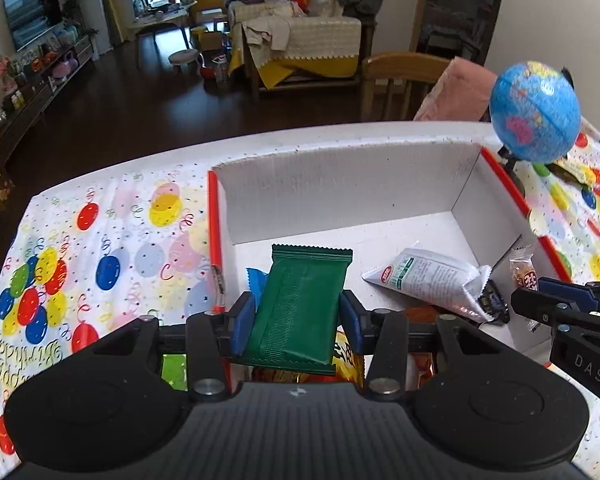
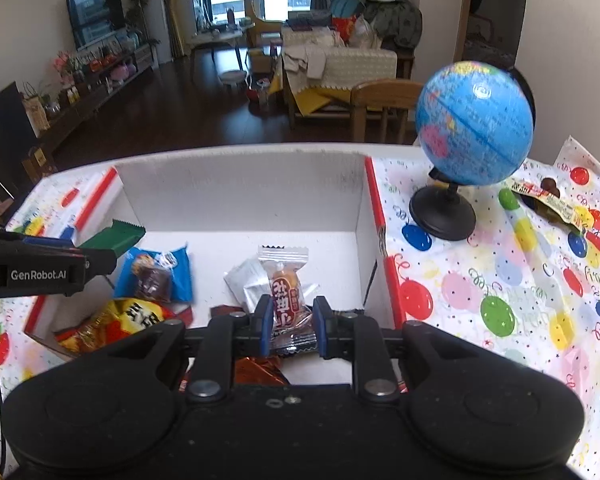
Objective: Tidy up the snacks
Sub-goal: 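Carry both items into the red box and open both grippers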
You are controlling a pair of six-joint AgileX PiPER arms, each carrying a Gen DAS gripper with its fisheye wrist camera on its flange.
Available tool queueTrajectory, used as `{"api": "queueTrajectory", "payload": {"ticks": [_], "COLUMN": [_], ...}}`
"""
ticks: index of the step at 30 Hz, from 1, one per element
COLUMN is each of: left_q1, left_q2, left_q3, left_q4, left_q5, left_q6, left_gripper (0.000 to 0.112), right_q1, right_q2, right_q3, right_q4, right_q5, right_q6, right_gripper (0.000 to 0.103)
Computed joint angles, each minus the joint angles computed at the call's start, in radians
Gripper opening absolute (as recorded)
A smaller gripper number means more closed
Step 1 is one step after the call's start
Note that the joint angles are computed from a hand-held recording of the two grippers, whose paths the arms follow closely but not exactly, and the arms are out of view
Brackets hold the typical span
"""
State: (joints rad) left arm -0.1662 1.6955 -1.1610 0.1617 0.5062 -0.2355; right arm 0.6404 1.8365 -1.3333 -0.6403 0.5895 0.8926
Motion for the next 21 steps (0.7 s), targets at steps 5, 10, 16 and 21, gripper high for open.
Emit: {"api": "queueTrajectory", "payload": {"ticks": [5,10,16,21], "left_q1": [-0.002,0.001,-0.006,-0.003], "left_q2": [0.048,0.076,0.085,0.075], "left_q3": [-0.014,-0.023,-0.024,-0.024], "left_q4": [-0.006,-0.013,-0.010,-0.040], "left_q5": [-0.004,-0.001,0.011,0.029], "left_q6": [0.019,0.027,0.023,0.037], "left_gripper": [0.045,0.045,0.045,0.046], "right_q1": [-0.001,-0.011,-0.014,-0.018], "right_q2": [0.024,0.043,0.052,0.035], "right_q3": [-0.004,-0.018,-0.022,0.000], "right_q4": [0.024,0.046,0.083,0.085], "right_q5": [0.008,0.012,0.020,0.012], "right_q6": [-0.016,-0.037,-0.069,-0.051], "right_gripper": [0.020,0.020,0.023,0.027]}}
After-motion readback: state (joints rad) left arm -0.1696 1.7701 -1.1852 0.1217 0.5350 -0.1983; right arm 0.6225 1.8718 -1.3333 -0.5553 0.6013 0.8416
